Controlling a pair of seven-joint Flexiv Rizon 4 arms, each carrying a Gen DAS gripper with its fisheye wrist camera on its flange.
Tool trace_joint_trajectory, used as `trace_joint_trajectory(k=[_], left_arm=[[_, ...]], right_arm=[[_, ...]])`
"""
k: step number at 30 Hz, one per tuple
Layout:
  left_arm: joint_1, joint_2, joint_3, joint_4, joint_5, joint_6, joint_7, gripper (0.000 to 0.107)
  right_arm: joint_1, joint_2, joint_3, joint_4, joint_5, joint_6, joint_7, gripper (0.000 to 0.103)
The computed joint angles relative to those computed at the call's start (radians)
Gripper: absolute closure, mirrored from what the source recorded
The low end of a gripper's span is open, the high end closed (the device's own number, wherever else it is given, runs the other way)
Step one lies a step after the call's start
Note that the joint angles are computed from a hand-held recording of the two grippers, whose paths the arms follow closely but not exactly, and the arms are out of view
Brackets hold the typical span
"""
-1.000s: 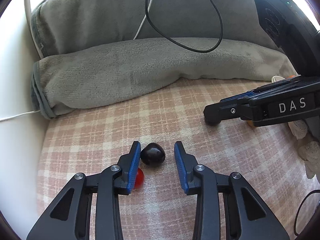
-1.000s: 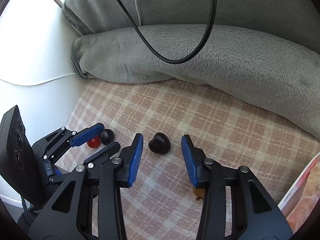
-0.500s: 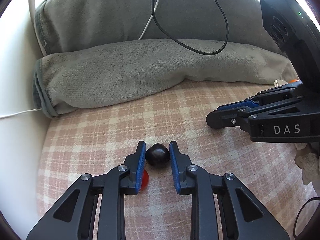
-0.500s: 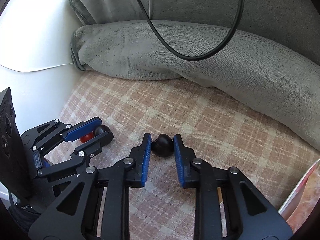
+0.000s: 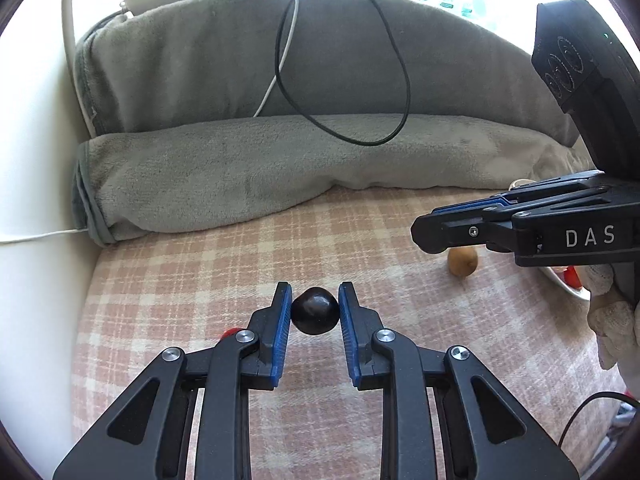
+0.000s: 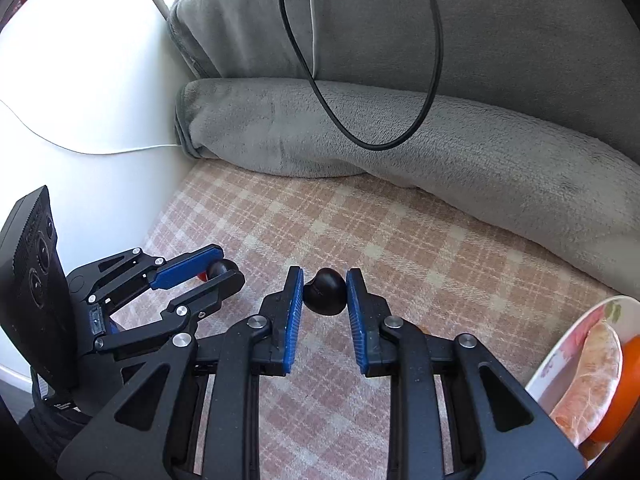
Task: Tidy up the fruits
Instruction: 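Carry both dark fruits over the floral plate with both tools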
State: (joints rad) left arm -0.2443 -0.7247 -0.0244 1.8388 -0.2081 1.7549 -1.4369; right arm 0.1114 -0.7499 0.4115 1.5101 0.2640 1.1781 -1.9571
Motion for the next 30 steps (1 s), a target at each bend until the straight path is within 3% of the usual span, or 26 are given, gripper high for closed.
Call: trace_joint_trajectory(k=[15,19,30], left_arm=[[0.023,0.073,-0.122,0.051,0.049,0.069,-0.010,0.085],[0.033,0.069,-0.163,0.045,0.069,0.079,-0.009,0.085],[-0.035,0.011,-0.190,-0.080,0.064,0.029,0.010,0.085]], right_arm=[[-0.194,0.159,0.091,0.143,0.220,0.054,-0.194,0.080],[-0.235,0.196,0.080,0.169,0.290,0.059,-0.244,0.080],[-0.306,0.244,0.003,0.197,0.445,0.038,-0.327,0.080]])
